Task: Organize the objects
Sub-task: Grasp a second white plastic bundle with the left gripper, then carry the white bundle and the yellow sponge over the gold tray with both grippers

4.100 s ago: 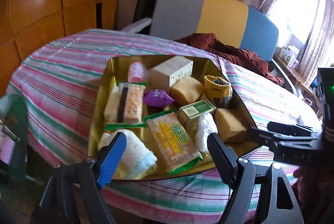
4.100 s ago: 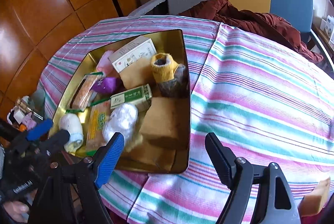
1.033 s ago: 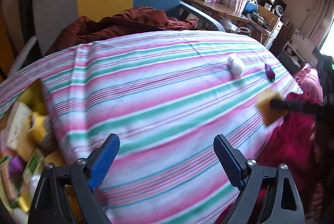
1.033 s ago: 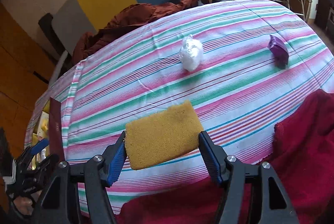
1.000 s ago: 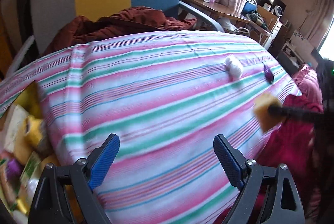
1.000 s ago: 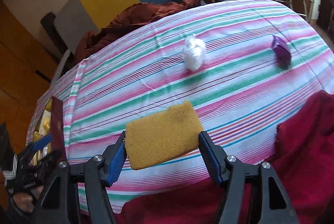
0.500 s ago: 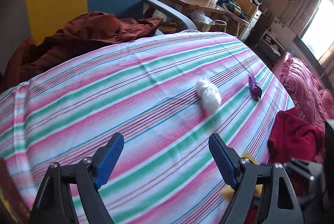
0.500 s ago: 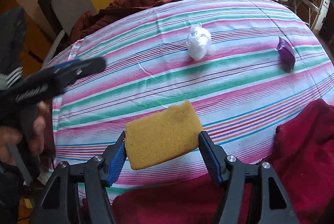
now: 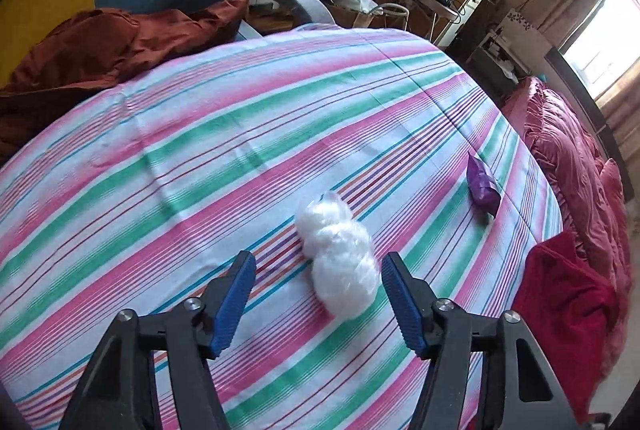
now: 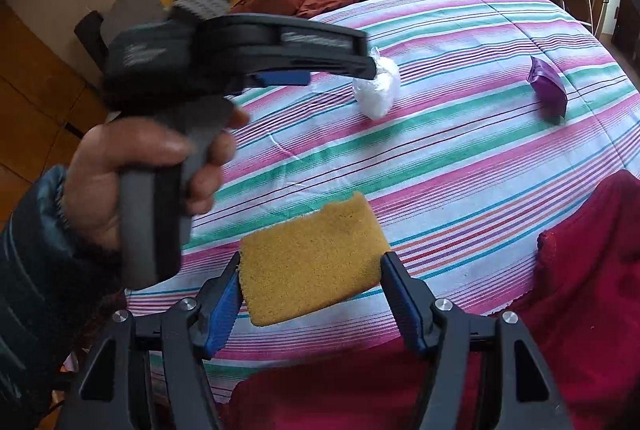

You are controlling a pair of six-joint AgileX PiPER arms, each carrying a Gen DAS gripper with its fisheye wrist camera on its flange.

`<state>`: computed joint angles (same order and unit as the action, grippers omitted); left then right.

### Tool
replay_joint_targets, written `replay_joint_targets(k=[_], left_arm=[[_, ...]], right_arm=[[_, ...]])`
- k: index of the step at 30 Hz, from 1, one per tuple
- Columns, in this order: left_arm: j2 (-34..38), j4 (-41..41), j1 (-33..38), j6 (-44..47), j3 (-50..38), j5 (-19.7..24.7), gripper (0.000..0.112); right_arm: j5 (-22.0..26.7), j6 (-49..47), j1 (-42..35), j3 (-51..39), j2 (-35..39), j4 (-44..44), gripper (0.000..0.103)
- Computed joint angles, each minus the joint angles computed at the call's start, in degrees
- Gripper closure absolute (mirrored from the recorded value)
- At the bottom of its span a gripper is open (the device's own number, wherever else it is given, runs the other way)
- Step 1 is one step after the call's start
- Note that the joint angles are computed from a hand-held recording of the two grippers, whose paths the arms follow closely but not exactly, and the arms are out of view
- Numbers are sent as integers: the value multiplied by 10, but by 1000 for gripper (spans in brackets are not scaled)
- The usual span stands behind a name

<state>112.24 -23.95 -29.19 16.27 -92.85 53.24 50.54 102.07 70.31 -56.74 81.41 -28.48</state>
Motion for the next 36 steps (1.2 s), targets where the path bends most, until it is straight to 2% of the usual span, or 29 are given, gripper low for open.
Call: replay_joint_targets(k=[2,4,5,7,10,13,15,19,21,26,29,33,36], left_arm=[[25,11,-14,-15,-27,9,49],[54,40,-25,-42,-56,27,71],[62,39,-23,-47,-58,31,78],[40,17,-11,-20,-18,6,79],[-20,54,-7,-4,74,-52,79],[-88,49,27,32,177,-98,79],[-130,48,57,44,233,-113,79],[-235,110,98,7,360,-155,78],[-298,189,98,-54,428,-192,78],[-413,256,118,-126,551,-232,78],[-485,257,139,-125,611,-244,78],[-527,215,165,-78,644,-245,78],[-543,164,194,-15,661,-246,78]], right_arm=[[2,4,2,0,0,-3,36],[3,3,2,-1,0,-2,36],[2,-2,1,-3,2,2,36],[4,-8,2,-7,3,5,36],[1,-12,1,-8,3,5,36],[3,-15,2,-11,5,4,36],[8,-20,4,-16,8,5,36],[23,-32,6,-27,15,10,36],[35,-45,7,-35,17,13,36],[52,-57,12,-49,27,13,36],[55,-56,18,-52,27,6,36],[45,-59,26,-48,25,-9,36],[55,-80,27,-63,35,-5,36]])
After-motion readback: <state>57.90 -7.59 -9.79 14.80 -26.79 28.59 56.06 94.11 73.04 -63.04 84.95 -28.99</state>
